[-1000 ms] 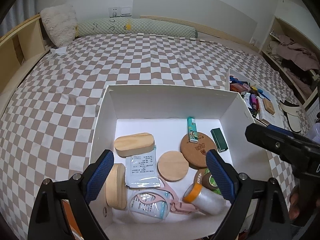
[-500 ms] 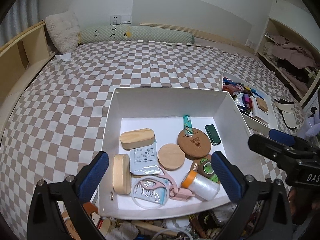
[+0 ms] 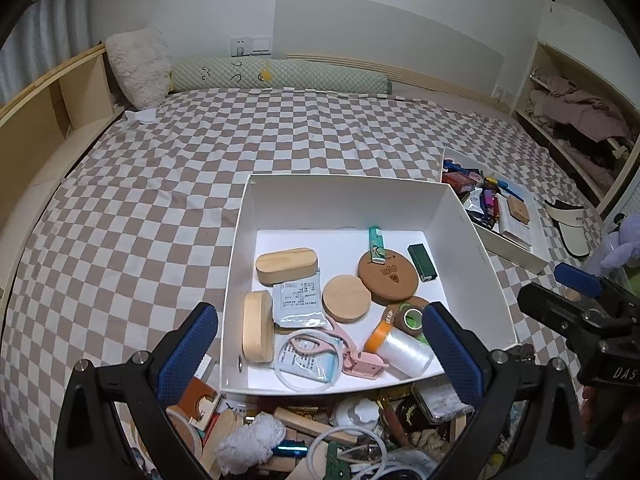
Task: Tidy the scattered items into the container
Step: 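Withdraw both grippers from the white box back over the pile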
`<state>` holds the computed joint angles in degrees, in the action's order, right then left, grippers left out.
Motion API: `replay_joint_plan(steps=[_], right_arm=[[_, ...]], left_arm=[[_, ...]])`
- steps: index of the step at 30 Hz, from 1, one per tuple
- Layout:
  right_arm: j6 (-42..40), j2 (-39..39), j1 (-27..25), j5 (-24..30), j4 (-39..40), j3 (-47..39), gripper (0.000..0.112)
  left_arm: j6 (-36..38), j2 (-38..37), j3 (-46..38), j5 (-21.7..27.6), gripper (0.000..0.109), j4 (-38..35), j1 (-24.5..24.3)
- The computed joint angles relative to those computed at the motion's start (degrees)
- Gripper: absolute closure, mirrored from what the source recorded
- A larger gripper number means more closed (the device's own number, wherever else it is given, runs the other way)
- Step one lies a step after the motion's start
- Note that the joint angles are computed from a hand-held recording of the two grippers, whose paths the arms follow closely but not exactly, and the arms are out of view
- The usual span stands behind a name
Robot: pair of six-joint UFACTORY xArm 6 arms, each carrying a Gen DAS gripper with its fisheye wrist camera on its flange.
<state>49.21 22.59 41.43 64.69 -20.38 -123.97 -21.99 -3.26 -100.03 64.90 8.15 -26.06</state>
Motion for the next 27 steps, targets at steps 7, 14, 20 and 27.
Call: replay_joint_plan(steps=[7, 14, 20, 27], right_arm=[[-0.47, -0.28, 1.49, 2.87, -1.83, -0.92, 0.009], [0.0, -1.56, 2.53, 3.6, -2.2, 0.52, 0.009], [1.06, -4.38, 3.27, 2.64, -2.24, 4.19, 0.009], [3.17, -9.69, 4.6, 1.89, -3.71, 11.14, 0.009]], left_arm=[[0.08, -2.15, 1.23, 0.75, 0.006, 0.32, -0.76], [-0.12, -3.93, 2.0, 1.87, 0.006, 0.5, -1.54], [-0.54, -5.46, 2.67, 3.97, 0.006, -1.42, -1.97], [-0.52, -9.44, 6.6, 4.35, 0.006, 0.41, -3.56]])
